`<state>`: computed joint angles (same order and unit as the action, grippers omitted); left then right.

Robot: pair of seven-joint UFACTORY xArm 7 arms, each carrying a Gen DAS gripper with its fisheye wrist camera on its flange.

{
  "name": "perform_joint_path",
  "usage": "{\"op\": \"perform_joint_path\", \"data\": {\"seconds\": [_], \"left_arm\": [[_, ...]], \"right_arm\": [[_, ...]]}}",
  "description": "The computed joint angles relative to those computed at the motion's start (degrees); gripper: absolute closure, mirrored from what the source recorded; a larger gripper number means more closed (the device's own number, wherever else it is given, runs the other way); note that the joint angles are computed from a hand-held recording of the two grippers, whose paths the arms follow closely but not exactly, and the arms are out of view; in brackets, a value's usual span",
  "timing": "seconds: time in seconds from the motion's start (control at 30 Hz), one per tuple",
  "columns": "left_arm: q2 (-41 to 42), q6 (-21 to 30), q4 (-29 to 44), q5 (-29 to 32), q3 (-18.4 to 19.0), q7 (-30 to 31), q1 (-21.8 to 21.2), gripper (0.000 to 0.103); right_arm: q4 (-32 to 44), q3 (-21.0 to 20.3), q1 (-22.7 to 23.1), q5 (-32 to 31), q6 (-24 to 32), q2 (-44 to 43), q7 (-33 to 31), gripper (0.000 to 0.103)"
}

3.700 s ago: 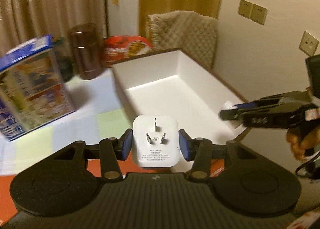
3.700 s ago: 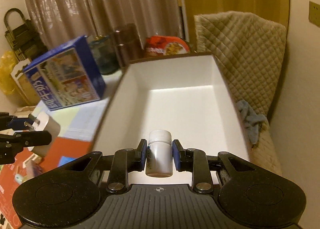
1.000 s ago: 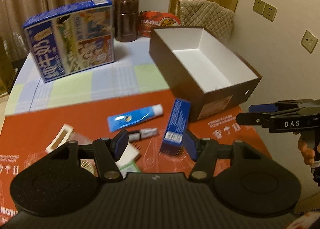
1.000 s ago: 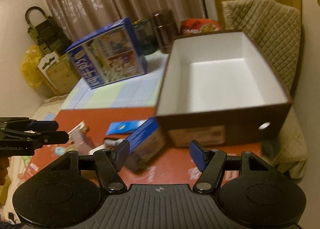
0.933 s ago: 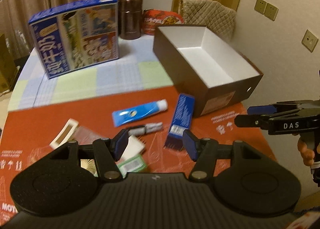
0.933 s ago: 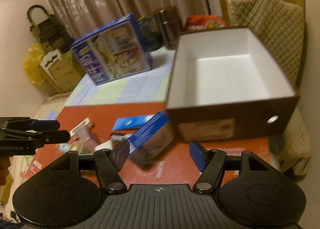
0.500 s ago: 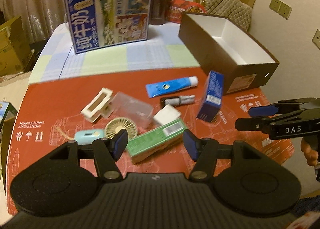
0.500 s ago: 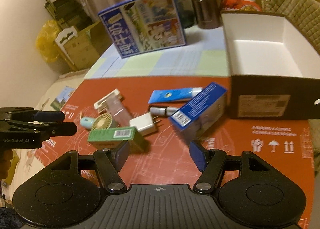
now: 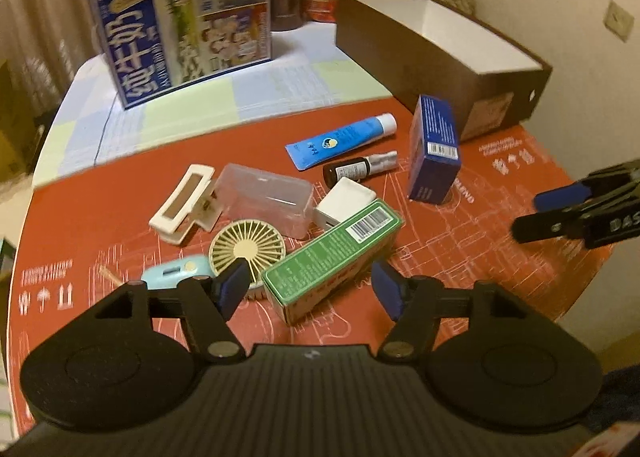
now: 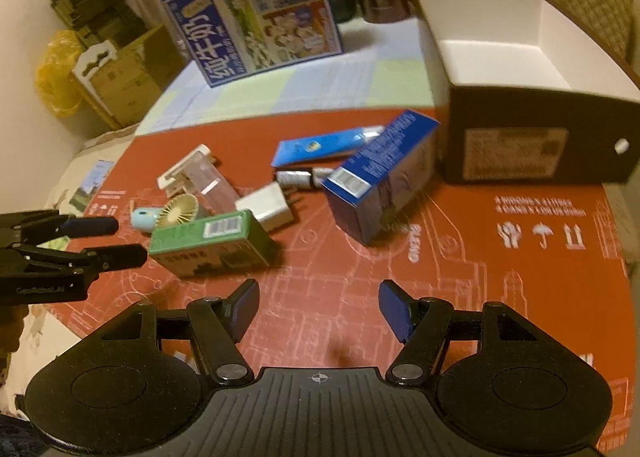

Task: Organize rigid objects
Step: 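Move both open grippers back over the remaining items on the mat, then grasp the green barcode box upright with the left gripper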

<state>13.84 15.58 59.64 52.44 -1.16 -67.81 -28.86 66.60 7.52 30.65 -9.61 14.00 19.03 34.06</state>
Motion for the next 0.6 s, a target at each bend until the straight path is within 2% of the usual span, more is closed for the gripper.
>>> {"op": "perform_joint_path", "data": {"seconds": [0.17, 0.43, 0.6], "left_arm": [[4.2, -2.2, 2.7, 0.6, 1.0, 5.4, 0.1, 0.038], [8.0, -2.0, 5.1, -7.6, 2.0, 14.7, -1.7, 0.042], [8.1, -2.5, 4.8, -19.4, -2.3, 24.0, 0.9, 0.055]], "right_arm": [[-3.5, -3.0, 1.9, -3.4, 1.2, -2.6, 6.8, 0.04], [-8.3, -3.4, 0.9, -9.3, 3.1, -6.1, 17.0, 0.04], [-9.5, -2.2, -0.8, -10.5, 4.1, -6.9, 19.5, 0.04]]}}
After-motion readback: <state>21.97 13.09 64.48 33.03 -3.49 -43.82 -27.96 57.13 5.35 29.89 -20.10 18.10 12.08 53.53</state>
